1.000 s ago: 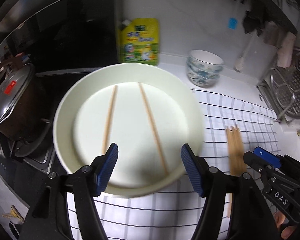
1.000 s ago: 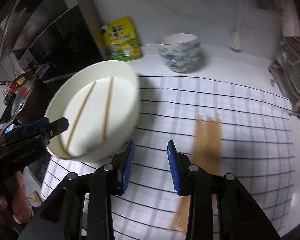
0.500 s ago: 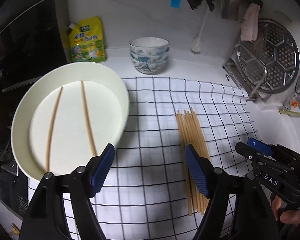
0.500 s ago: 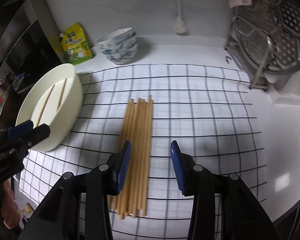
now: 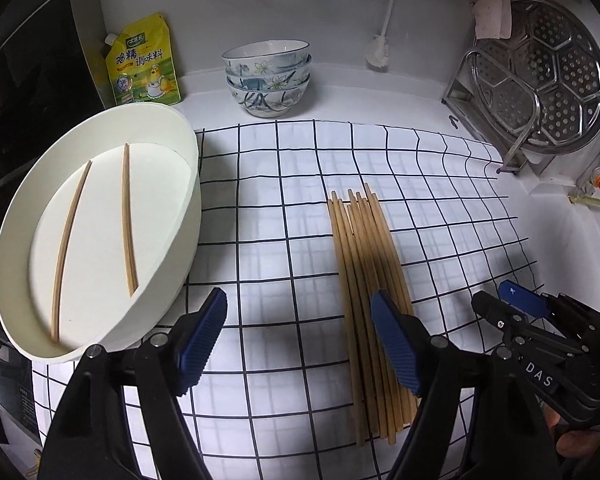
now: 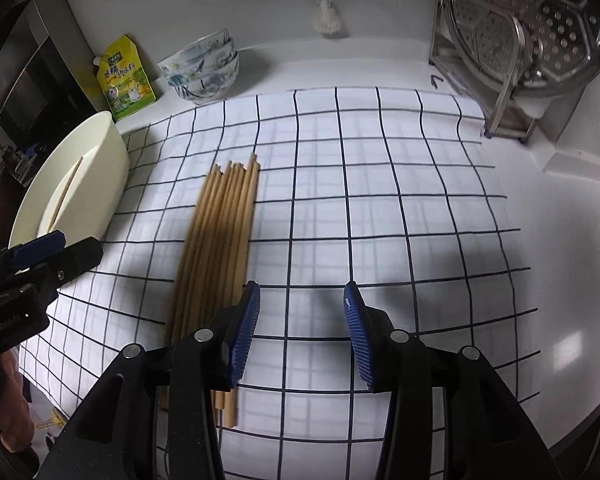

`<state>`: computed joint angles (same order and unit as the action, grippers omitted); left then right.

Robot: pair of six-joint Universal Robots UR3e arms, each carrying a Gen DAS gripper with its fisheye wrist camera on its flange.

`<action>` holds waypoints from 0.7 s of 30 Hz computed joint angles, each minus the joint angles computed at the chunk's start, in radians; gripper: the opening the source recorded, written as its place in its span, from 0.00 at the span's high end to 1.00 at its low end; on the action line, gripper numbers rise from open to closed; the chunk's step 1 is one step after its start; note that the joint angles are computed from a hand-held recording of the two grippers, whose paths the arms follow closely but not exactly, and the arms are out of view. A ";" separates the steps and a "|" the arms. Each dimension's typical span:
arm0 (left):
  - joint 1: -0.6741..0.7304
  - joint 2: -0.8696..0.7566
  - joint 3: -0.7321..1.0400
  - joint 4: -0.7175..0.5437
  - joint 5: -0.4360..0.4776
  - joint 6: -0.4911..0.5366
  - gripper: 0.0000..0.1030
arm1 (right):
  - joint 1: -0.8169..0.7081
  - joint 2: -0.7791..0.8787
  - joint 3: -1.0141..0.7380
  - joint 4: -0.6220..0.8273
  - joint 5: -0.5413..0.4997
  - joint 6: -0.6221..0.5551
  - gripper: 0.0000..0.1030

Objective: Organize utensils
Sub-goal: 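Move both open tools back toward the chopstick bundle, then close the left tool on a chopstick while the right tool grasps another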

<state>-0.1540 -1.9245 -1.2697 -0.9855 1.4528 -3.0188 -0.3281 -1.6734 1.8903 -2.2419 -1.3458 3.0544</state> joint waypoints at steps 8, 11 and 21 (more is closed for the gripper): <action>-0.017 -0.019 -0.021 0.036 0.045 -0.026 0.29 | -0.001 0.045 0.035 -0.067 0.017 -0.019 0.59; -0.018 -0.021 -0.037 0.048 0.061 -0.037 0.29 | 0.002 0.065 0.037 -0.082 0.025 -0.023 0.59; -0.015 -0.003 -0.096 0.062 0.080 -0.052 0.28 | 0.033 0.108 0.049 -0.124 0.035 -0.023 0.55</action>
<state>-0.1689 -1.9275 -1.3654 -0.9236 1.5326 -3.0708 -0.2951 -1.5651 1.9391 -2.3663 -1.3106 3.0310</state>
